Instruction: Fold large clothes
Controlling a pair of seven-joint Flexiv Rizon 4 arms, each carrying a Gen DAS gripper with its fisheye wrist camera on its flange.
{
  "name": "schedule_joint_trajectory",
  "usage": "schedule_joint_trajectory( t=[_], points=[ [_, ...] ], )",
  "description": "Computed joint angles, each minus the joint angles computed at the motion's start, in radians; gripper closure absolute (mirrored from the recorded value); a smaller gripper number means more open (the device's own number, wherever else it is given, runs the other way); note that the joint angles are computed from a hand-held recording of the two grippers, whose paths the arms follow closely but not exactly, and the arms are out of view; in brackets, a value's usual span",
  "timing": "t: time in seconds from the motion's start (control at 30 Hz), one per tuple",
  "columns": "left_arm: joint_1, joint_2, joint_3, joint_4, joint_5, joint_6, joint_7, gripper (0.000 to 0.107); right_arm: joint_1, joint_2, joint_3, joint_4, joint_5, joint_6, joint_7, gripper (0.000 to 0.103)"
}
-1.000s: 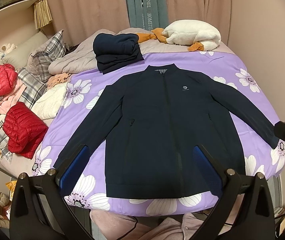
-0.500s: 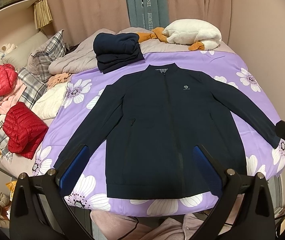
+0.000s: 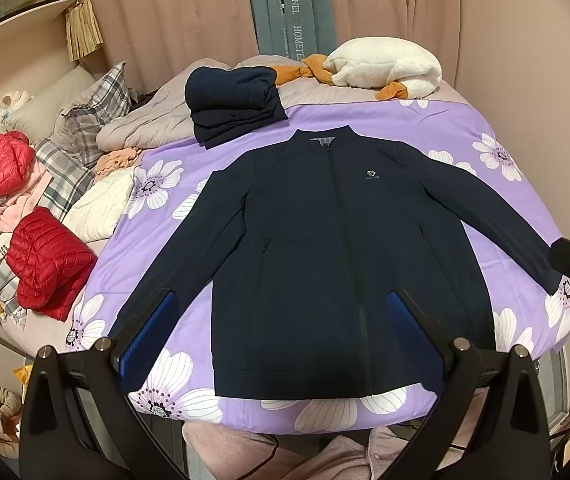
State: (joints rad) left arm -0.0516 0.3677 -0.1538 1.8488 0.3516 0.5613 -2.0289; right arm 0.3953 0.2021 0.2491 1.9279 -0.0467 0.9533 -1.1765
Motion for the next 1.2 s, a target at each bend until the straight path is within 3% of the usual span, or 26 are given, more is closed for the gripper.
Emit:
schedule_joint_trajectory(
  t=[0.63, 0.8, 0.87, 0.93, 1.07, 1.2],
  points=[
    [-0.002, -0.016, -0.006, -0.008, 0.001, -0.003, -0.004, 0.004, 0.006, -0.008, -0.001, -0.006, 0.001, -0.003, 0.01, 0.001],
    [-0.017, -0.029, 0.038, 0.037, -0.043, 0.094, -0.001, 0.004, 0.009, -0.008, -0.009, 0.007, 0.042, 0.036, -0.004, 0.001],
    [-0.031, -0.042, 0.084, 0.092, -0.113, 0.205, 0.005, 0.004, 0.02, -0.003, -0.03, 0.029, 0.132, 0.106, -0.06, 0.001],
    [-0.05, -0.063, 0.132, 0.156, -0.223, 0.322, 0.034, 0.004, 0.059, 0.009, -0.078, 0.061, 0.329, 0.213, -0.191, 0.001],
    [-0.17, -0.134, 0.251, 0.338, -0.639, 0.62, 0.235, 0.004, 0.161, 0.034, -0.213, 0.103, 0.815, 0.392, -0.509, 0.001],
    [-0.171, -0.185, 0.222, 0.388, -0.762, 0.724, 0.32, 0.004, 0.148, 0.03, -0.256, 0.134, 1.065, 0.508, -0.626, 0.001]
  ],
)
